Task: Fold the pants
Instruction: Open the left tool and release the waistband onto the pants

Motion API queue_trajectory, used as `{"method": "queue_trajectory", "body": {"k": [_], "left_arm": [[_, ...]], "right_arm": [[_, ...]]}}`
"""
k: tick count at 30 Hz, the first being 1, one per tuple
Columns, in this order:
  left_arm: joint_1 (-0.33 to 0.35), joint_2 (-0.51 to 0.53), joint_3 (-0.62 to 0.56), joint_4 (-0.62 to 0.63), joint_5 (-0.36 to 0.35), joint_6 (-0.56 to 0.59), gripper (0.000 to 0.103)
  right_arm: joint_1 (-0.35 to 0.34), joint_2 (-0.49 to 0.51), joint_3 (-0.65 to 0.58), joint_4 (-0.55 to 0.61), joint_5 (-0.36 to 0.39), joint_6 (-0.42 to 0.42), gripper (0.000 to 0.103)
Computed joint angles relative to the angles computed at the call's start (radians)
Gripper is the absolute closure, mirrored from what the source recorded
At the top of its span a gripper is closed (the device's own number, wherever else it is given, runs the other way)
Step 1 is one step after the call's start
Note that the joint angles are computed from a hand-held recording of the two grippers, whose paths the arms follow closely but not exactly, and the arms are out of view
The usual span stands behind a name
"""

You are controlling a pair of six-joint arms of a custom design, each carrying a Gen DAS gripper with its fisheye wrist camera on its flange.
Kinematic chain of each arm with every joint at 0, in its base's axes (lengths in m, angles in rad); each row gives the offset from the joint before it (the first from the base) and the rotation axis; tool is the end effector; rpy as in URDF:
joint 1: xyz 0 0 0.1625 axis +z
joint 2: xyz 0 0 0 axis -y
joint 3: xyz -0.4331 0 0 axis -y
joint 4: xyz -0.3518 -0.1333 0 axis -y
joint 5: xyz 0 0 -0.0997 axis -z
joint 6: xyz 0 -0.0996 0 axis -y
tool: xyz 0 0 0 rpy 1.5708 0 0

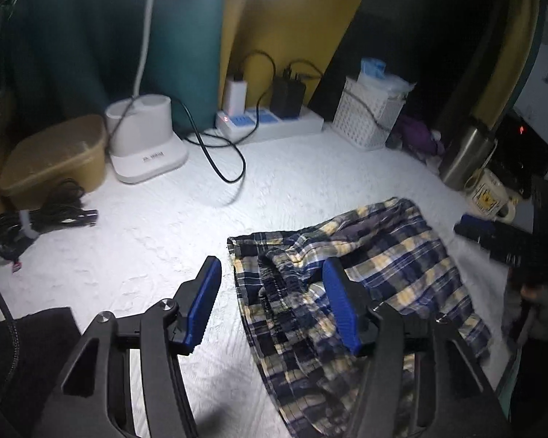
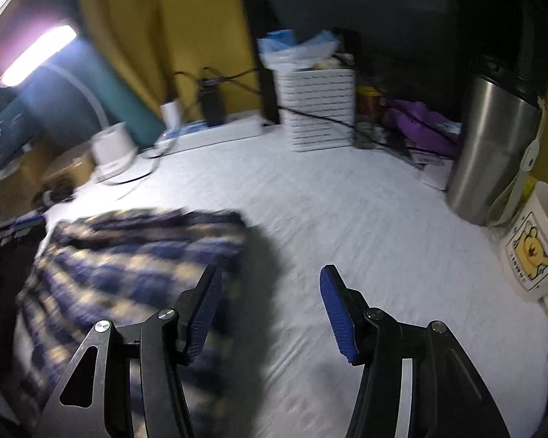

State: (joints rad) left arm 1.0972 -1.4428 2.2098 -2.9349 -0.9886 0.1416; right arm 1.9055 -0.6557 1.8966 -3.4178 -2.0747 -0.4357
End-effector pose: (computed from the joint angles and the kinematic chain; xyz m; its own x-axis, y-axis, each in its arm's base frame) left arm -0.0323 -0.4754 0.3352 -0.8222 0.2086 -0.5295 0.4982 0.7136 -0.4925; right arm 0.2739 -0.5282 0.0788 -0.7178 -0.3529 0.6002 -0.6320 0.6920 -0.3490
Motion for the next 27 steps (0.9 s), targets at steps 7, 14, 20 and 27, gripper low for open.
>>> {"method": "queue_trajectory", "body": {"k": [7,14,20,27], "left_arm": [[-0.013,-0.011,0.051,0.104,-0.030,-0.048,0.045],[0.043,0.018,0.064,0.085,-0.026,-0.033,0.042],[0.011,-0.020,0.083,0.059,0.011,-0.049,0.042],[-0.070,-0.094,0.138,0.044,0.003,-0.073,0.042]], "right_arm": [[0.015,0.049,0.032,0.003,-0.023,0.025,0.046],[0.008,0.072,0.075,-0.103,-0.133,-0.002,0.046],[0.013,0.029,0.127,-0.126,-0.168,0.037,0.046],[0.054,-0.003,0.206,-0.153,-0.137,0.061,0.046]]}}
